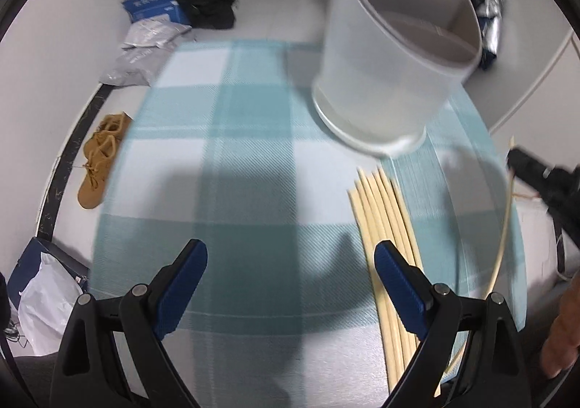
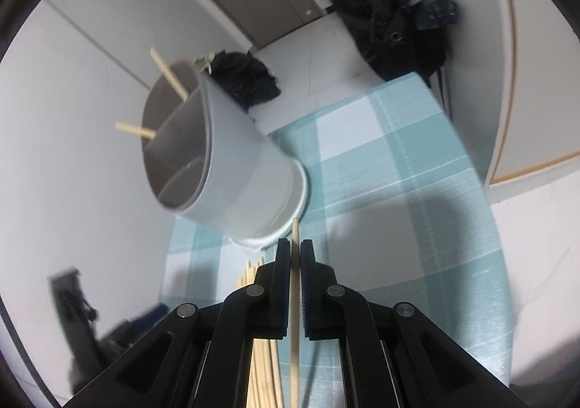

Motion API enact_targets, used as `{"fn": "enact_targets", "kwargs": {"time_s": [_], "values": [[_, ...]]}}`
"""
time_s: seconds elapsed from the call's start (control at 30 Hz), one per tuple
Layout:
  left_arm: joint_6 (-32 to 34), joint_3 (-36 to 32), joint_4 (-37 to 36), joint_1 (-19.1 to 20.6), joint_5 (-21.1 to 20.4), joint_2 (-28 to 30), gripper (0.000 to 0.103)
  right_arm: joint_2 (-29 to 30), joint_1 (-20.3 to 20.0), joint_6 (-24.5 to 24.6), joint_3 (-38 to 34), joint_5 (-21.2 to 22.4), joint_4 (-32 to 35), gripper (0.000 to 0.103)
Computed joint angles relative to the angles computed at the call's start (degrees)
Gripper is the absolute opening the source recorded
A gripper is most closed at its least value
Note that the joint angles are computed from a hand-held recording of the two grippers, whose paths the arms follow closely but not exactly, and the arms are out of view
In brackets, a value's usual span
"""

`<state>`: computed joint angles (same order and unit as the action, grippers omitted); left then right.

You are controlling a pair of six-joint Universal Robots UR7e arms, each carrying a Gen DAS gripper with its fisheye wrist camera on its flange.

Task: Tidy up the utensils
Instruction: 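Grasp another wooden chopstick with the right gripper and lift it, then carry the chopstick upright with the right gripper toward the holder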

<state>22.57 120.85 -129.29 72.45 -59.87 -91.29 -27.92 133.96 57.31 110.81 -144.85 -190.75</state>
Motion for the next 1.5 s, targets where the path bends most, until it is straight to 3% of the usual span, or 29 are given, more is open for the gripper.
{"fn": "enact_targets", "kwargs": {"time_s": [0.23,0.43,0.87,0.97,1.03,1.23,1.3,1.5], "values": [[-0.89,1.65,1.39,-1.15,3.34,0.18,0.091,0.01,0.70,2.65,1.66,-2.30,-2.07,0.005],[-2.49,1.64,2.16,-1.80,4.22,-0.12,0.091,1.20,0.80,-2.12,1.22,-3.84,-6.78,0.005],[-3.75,0.91,0.47,-2.72,7.13,3.04,0.090,2.75,2.08,-7.37,-0.24,-5.27,-10.98,0.005],[-3.63,0.61,-0.13,-2.85,6.86,3.62,0.074,3.05,2.49,-8.99,-0.86,-5.77,-11.41,0.005],[-4.10,0.20,1.66,-3.52,6.67,3.72,0.052,3.18,2.73,-9.63,-1.31,-6.18,-11.07,0.005],[-5.08,0.42,2.86,-4.42,6.30,3.95,0.012,3.59,2.90,-11.26,-2.16,-6.17,-11.43,0.005],[-5.44,0.53,2.67,-4.85,6.39,4.35,0.004,3.68,2.89,-11.51,-2.36,-6.17,-11.43,0.005],[-7.32,-1.61,3.19,-4.25,4.50,5.96,0.003,3.91,2.78,-12.00,-2.96,-6.35,-10.44,0.005]]}}
